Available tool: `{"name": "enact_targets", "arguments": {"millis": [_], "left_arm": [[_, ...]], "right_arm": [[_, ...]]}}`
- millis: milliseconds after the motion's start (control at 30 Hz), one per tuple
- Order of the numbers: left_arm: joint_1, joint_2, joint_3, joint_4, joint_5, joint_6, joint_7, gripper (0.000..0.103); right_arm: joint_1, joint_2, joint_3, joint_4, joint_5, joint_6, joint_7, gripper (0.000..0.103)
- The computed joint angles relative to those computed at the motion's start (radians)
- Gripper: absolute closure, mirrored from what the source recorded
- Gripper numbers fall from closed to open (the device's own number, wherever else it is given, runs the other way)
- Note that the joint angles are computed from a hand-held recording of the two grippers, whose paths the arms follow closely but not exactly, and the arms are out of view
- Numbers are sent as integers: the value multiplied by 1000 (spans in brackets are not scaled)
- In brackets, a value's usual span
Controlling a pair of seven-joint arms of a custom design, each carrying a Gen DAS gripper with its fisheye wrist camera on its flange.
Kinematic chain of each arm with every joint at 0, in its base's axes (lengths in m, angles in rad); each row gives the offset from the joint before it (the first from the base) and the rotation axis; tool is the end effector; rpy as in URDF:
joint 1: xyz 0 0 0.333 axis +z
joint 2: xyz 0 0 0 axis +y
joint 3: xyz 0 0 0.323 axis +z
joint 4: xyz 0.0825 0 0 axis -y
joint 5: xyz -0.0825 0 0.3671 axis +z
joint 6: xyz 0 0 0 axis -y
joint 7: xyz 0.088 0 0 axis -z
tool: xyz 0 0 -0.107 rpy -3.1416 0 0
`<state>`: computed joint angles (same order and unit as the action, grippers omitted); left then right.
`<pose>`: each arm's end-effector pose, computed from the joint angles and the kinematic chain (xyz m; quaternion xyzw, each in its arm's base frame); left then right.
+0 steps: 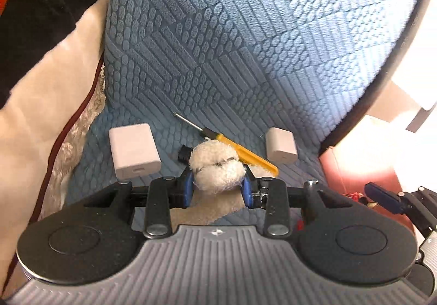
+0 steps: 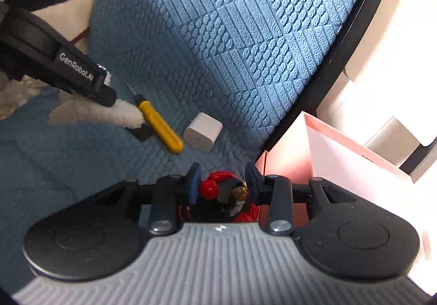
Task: Organize rigid objects
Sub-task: 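Lift the white clip with the left tool while the right tool lifts the red figurine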
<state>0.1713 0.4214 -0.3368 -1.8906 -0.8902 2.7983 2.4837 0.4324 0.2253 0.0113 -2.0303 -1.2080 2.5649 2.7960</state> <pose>0.6489 -0.0507 0.3494 -0.5780 0.7313 -0.3554 0.0696 0.5351 0.2700 0.3783 -0.7028 0.5888 -0.3716 0.1457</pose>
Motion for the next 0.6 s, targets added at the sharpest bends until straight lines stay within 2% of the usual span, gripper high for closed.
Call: {"name": "enact_targets", "arguments": {"millis": [33, 100, 200, 433, 600], "left_arm": [[15, -6, -13, -11, -24, -7, 38, 64], [-1, 29, -25, 4, -30, 17, 35, 64], [30, -9, -32, -43, -68, -9, 79, 64], [37, -113, 19, -149, -187, -73, 197, 64], [-9, -191, 71, -240, -254, -86, 199, 64]], "right_arm": [[0, -6, 3, -3, 7, 3, -4, 64], [2, -20, 8, -16, 14, 11, -11, 64], [4, -54, 19, -51, 11, 28, 0, 64], [10, -113, 62, -111, 53, 48, -9, 64], [18, -141, 83, -147, 45, 62, -2, 64]]}}
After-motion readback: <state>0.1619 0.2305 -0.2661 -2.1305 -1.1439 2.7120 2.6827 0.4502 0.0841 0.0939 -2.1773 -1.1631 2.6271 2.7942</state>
